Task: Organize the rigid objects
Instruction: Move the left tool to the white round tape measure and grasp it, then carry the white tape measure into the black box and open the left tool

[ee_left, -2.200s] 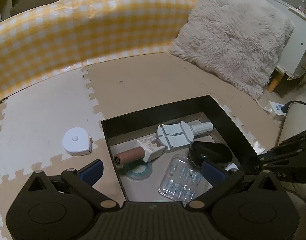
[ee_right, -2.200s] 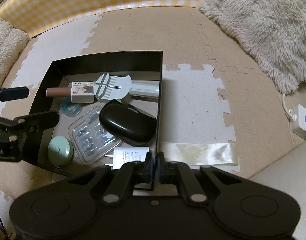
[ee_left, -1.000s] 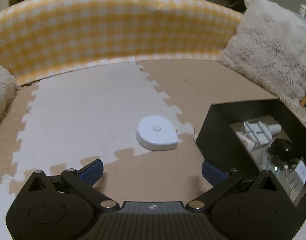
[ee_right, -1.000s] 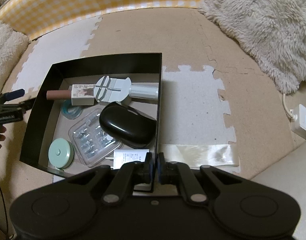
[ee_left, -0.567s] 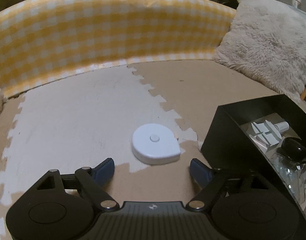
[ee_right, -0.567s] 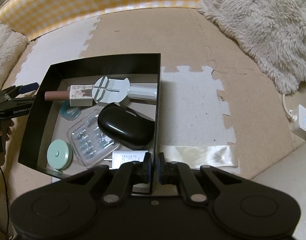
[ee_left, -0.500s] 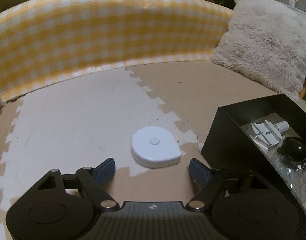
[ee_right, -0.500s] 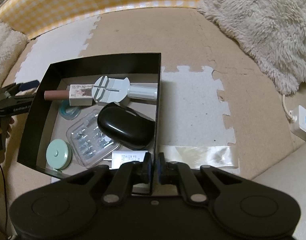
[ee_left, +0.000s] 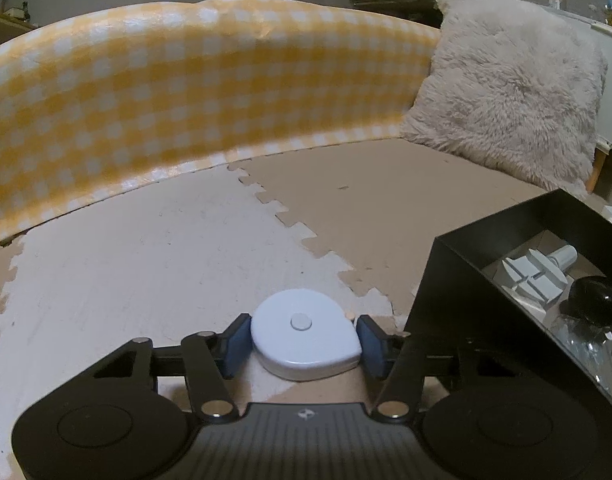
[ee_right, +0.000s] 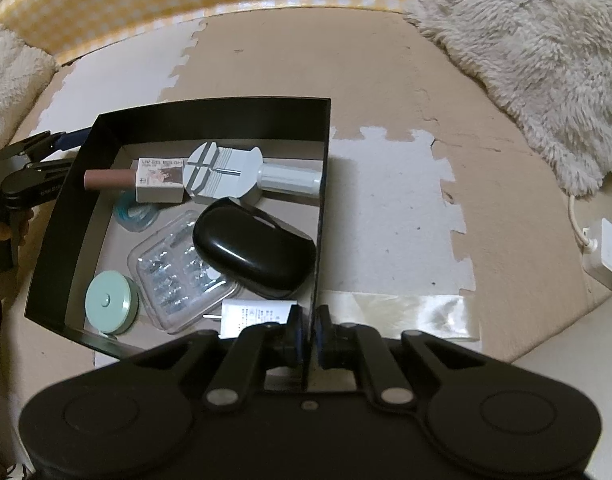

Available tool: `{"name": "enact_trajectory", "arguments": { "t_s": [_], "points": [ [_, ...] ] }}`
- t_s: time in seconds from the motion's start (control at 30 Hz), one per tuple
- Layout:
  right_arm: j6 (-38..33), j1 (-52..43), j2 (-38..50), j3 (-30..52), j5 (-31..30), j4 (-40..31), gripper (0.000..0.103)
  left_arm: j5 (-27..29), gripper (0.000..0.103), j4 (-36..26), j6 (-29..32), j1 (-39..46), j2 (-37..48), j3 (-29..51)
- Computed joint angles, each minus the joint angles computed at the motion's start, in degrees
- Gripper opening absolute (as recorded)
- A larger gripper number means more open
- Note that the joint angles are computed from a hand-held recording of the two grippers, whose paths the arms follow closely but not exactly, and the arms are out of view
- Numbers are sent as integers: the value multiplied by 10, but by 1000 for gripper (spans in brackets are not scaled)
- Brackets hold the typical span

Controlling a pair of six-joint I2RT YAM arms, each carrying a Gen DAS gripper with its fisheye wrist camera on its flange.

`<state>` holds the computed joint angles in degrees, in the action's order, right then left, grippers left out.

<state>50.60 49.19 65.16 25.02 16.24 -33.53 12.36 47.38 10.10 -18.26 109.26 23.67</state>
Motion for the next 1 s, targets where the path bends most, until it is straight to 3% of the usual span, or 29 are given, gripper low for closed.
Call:
{"name": "enact_trajectory", "arguments": {
  "t_s": [0.47, 0.67, 1.0],
  "points": [
    [18, 3, -39, -8, 18, -7, 5, -27, 57, -89, -49, 1, -62, -5],
    [23, 0, -44, -11, 15, -3, 4, -33, 57, -139, -89, 8, -141, -26],
    [29, 3, -47, -15, 19, -2, 4, -71, 57, -242, -101, -32, -298, -61]
  ]
}}
